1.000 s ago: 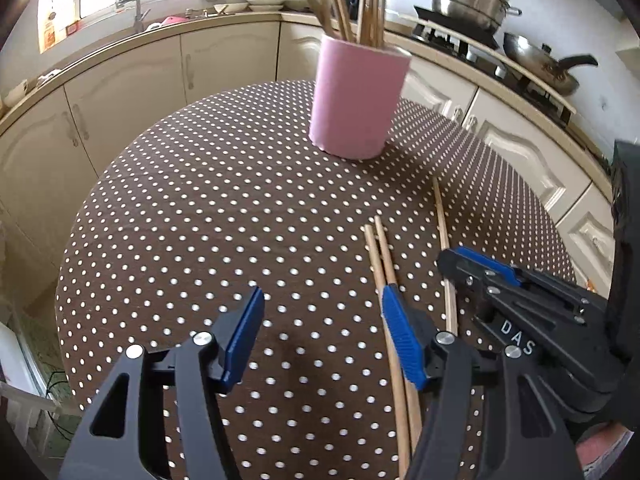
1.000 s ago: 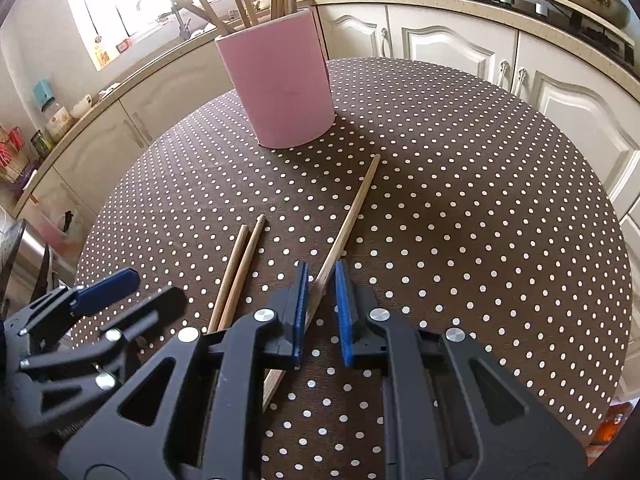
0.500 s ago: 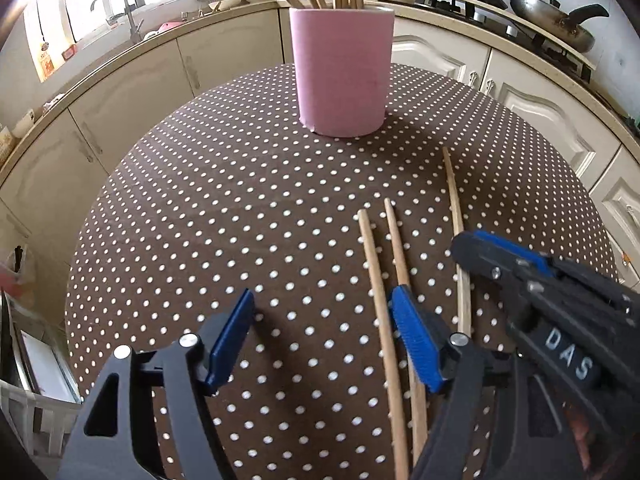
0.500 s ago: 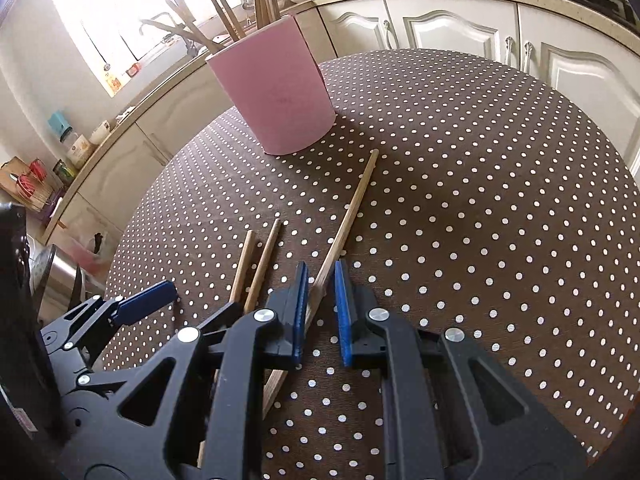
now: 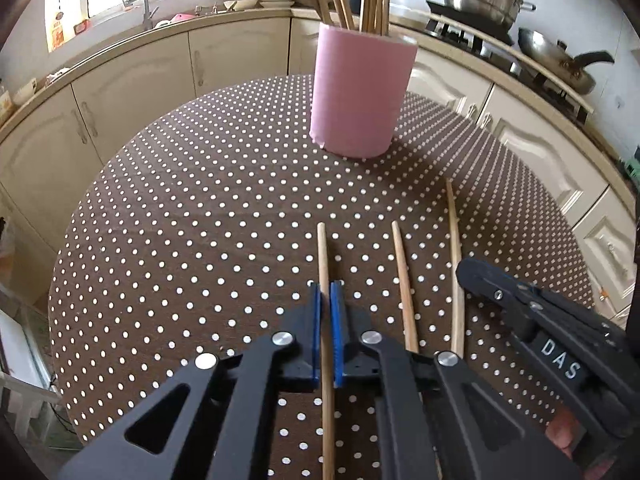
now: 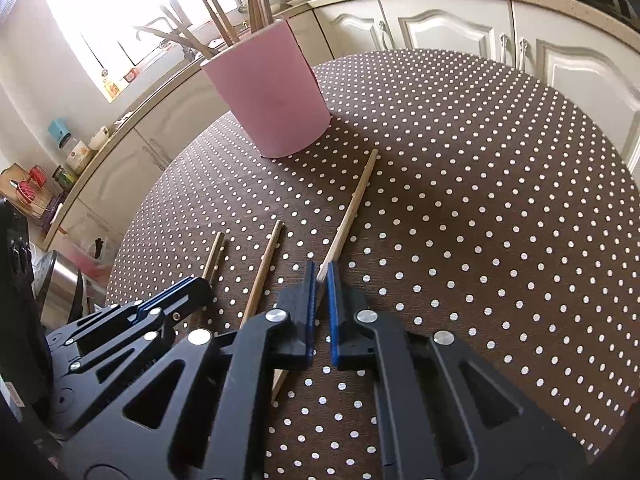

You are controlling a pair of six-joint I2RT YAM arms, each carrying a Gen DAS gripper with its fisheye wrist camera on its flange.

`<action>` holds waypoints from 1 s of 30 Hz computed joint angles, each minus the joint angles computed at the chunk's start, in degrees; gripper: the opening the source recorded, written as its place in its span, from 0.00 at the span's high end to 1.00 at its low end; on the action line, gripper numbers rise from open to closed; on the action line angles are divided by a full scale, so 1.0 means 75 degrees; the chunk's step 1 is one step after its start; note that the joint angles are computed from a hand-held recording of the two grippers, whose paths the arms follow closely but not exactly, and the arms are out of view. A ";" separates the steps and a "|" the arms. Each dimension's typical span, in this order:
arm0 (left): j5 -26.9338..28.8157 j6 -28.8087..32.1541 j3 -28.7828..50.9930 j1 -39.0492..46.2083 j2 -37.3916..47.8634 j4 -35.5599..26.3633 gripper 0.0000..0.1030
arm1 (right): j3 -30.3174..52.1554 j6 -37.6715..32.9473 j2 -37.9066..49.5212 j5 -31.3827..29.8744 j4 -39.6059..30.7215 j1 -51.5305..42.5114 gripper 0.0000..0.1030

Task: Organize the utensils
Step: 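Grasp a wooden stick with the right gripper while the left gripper grasps another, then lift both sticks upright and carry them toward the pink cup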

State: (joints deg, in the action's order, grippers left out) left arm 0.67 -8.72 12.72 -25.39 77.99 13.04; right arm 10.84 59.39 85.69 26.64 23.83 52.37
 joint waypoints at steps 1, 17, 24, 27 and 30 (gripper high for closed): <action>0.0094 0.0033 -0.0044 0.0067 -0.0117 0.0024 0.94 | 0.0038 0.0046 -0.0047 0.0151 -0.0114 0.0132 0.96; 0.1326 0.0666 -0.0523 0.1178 -0.1316 -0.0285 0.94 | 0.1319 0.0819 0.0180 0.0593 -0.2988 0.0204 0.95; 0.2349 0.1133 -0.0521 0.2023 -0.1399 -0.0345 0.94 | 0.2152 0.1034 0.0516 0.1239 -0.4111 0.0412 0.37; 0.2688 0.1206 -0.0436 0.2270 -0.1216 -0.0285 0.94 | 0.2377 0.0977 0.0775 0.1068 -0.4214 0.0255 0.37; 0.3129 0.1349 -0.0349 0.2647 -0.0982 -0.0262 0.94 | 0.2697 0.0836 0.1123 0.1010 -0.4293 0.0147 0.37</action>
